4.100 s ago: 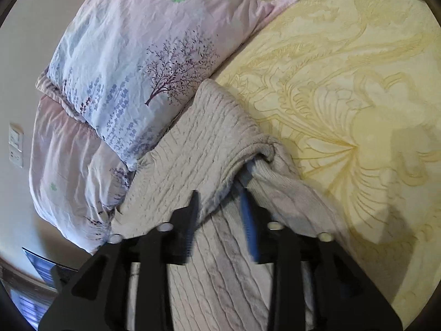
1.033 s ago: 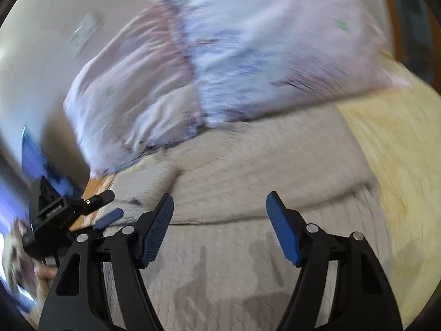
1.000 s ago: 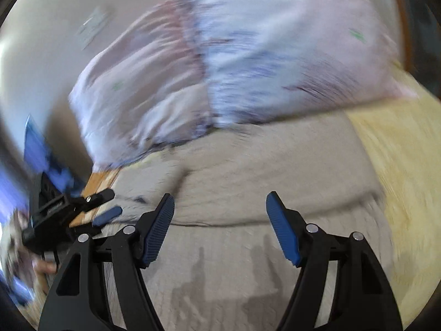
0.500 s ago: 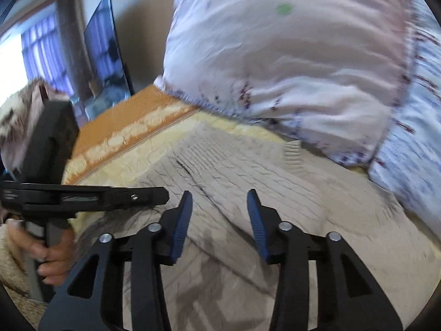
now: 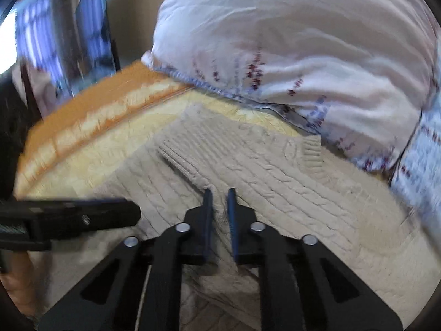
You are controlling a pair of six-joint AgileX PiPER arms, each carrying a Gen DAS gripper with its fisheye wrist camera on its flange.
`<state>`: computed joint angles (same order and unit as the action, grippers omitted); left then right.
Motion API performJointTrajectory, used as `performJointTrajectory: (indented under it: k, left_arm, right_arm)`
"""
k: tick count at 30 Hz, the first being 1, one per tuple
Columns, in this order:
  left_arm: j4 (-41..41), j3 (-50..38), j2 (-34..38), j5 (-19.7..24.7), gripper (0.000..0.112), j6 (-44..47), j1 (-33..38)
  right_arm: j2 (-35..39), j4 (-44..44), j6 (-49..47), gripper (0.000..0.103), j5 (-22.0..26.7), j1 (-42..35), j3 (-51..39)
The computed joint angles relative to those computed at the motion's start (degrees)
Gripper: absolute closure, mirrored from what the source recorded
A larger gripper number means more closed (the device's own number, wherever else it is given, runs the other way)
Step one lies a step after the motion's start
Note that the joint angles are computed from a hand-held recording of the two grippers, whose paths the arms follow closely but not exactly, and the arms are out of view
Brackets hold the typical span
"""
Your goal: Fold small clothes
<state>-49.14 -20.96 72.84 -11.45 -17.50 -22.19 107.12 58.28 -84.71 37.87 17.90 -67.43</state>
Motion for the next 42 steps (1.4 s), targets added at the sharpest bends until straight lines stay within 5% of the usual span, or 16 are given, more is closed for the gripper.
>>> performJointTrajectory:
  k: [5,9,13,14,17,18,23,30,42]
  left_arm:
    - [-4.8,-0.5,0.2,0.1,0.083,5.1,-0.3]
    - [-5.5,-0.8,0.1,0.8,0.081,6.6,0.0]
    - [0.1,-1.0,0.3,0.9,0.073,1.9,0.2]
    - [0.2,-1.1,0.3,0.9,0.071,2.1,0.2]
    - [-2.3,-1.5,0.5,0.6,0.064,5.3,-0.7]
    - [-3.1,-1.7,0.6,0.4,0.062,6.2,-1.0]
    - [-0.7,-1.6,0.5,0.1,0.055,3.4,-1.5]
    - [0.6,-1.9,0.4,0.7,0.052,2.2,-1.2]
    - [8.4,-1.5,-0.1,1.3,0.049,-5.6,-0.3]
  right_arm:
    - [-3.2,13.5,-3.6,0.098,3.5,-8.7,2.7]
    - [-6.5,22.8,-2.3,0.098,8.3,-23.5,6.2]
    - [-3.6,15.3,9.2,0.097,10.1,-35.7,5.2]
    - [-2.3,12.1,12.1,0.092,11.0,-37.4,4.0]
    - [1.4,7.6,19.3,0.050,15.9,-42.8,0.2]
    - [3.0,8.2,21.0,0.043,18.8,-45.1,-1.7]
    - [8.3,5.4,30.0,0.045,22.0,-46.0,-10.1]
    - [12.6,-1.6,36.2,0.064,21.3,-43.2,-14.7]
    - [12.2,-0.3,32.1,0.094,21.0,-41.2,-13.0]
